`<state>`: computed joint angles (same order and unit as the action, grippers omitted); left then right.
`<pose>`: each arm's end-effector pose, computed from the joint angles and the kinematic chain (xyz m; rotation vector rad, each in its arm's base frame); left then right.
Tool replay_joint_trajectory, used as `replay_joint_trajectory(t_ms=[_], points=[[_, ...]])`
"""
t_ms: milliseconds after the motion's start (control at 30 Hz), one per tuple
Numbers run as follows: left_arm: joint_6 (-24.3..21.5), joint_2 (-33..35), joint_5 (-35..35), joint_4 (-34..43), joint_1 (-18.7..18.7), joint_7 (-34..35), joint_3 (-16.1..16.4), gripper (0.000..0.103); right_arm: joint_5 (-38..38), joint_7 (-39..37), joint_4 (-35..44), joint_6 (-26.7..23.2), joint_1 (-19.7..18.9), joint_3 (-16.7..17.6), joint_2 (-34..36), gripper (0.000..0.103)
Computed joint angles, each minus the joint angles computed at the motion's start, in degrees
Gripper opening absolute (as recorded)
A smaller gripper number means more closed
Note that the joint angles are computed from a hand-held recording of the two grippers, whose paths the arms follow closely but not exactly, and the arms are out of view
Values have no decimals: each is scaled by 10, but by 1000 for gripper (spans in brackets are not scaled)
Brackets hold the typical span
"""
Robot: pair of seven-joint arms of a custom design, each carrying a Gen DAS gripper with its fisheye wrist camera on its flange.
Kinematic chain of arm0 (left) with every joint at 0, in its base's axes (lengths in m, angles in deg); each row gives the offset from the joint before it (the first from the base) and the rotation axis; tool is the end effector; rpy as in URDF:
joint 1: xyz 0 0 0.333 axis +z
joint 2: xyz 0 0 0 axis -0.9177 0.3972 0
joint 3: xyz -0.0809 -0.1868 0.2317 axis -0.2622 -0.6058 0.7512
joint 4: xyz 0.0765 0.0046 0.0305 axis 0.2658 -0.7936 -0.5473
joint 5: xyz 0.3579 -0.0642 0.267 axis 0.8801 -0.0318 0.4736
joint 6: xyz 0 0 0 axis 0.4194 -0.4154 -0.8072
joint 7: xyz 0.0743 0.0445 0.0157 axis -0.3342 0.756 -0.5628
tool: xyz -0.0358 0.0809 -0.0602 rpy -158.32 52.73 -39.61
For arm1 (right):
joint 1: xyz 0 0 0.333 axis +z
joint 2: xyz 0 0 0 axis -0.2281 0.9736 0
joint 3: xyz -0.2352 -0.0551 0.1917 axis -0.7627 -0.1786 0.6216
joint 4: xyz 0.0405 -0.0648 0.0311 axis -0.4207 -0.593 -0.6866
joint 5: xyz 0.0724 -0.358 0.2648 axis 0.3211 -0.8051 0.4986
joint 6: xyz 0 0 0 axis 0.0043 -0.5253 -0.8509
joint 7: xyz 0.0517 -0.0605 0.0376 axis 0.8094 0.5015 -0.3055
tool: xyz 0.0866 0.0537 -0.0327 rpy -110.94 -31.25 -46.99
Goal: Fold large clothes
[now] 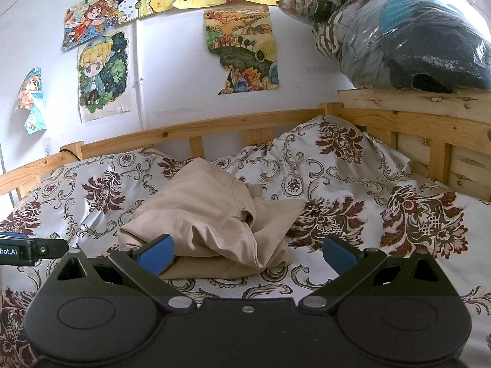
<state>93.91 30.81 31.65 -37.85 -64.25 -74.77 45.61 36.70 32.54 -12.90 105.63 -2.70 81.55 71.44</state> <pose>0.5957 -0.1052 0.5460 -1.8745 1.1340 -0.6771 0.6903 0.2804 0.5167 -1.6676 1.0330 -0.5705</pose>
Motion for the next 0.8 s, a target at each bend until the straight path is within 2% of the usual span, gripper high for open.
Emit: replay_joint_trajectory(t_ms=[800], points=[[-1,0,-3,2,0,5,1,102,-5,6,-1,-1,0,-1,0,102]])
